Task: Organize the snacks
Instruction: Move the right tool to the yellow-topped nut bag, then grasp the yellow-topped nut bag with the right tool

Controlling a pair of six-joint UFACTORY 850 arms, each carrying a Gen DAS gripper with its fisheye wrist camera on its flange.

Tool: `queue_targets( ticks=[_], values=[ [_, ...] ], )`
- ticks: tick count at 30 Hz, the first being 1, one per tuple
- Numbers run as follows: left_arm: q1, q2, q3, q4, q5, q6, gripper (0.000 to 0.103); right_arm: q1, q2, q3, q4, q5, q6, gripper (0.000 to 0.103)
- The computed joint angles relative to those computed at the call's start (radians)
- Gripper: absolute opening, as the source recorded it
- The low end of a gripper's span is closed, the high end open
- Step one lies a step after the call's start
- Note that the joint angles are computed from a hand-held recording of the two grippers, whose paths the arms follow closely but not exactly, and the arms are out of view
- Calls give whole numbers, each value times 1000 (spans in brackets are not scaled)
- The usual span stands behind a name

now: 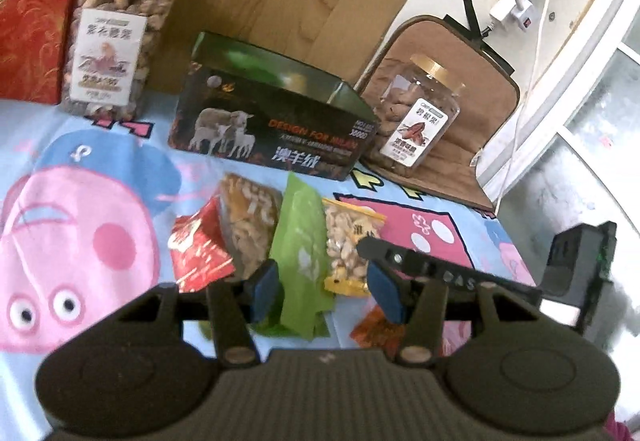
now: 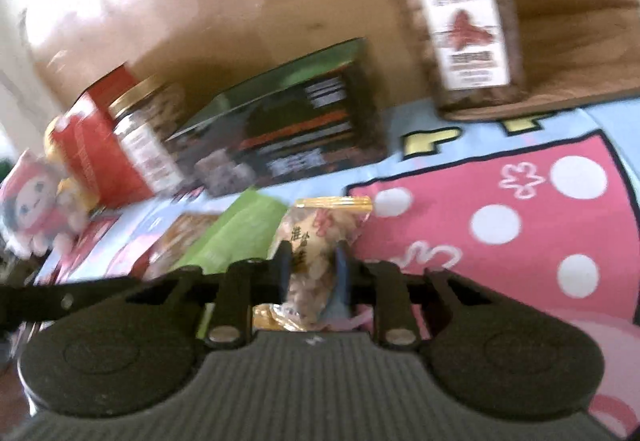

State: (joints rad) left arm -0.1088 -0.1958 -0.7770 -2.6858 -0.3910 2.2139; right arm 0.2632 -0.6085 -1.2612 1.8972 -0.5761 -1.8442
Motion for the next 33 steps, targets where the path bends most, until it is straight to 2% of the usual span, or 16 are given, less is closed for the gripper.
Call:
queue_targets(
  ticks=[3,6,8,10,11,13,14,15,17,22,27,31,33],
  values=[
    [9,36,44,-4,-12,-9,50,-20,17,19,-132,-100,124,16],
    [27,86,107,36,-54,-43,50,-33,65,88,-197,-210,128,15],
    [37,124,158,52,-76,-48,52,-34,92,124,-303,-298,137,15],
    [39,157,197,34,-76,-29,52,-14,128,172,-364,-320,81,15],
    [39,174,217,25,-73,-19,52,-4,146,198,-370,-325,35,20],
    [35,211,255,-2,-62,7,52,19,191,258,-311,-295,-101,29],
    [34,227,271,-13,-59,19,52,30,217,287,-266,-262,-163,45],
    [32,248,290,-22,-56,28,52,37,245,320,-201,-234,-234,53],
    [29,286,326,-23,-60,23,52,34,288,372,-113,-228,-333,55],
    [22,324,375,59,-72,-70,52,6,345,460,-75,-248,-378,57],
    [13,285,361,216,-108,-208,52,39,383,519,-47,-172,-480,57],
    [-17,249,345,175,-92,-182,52,86,369,511,28,-77,-552,57],
    [-26,245,346,140,-97,-150,50,89,355,505,37,-84,-555,56]
  ],
)
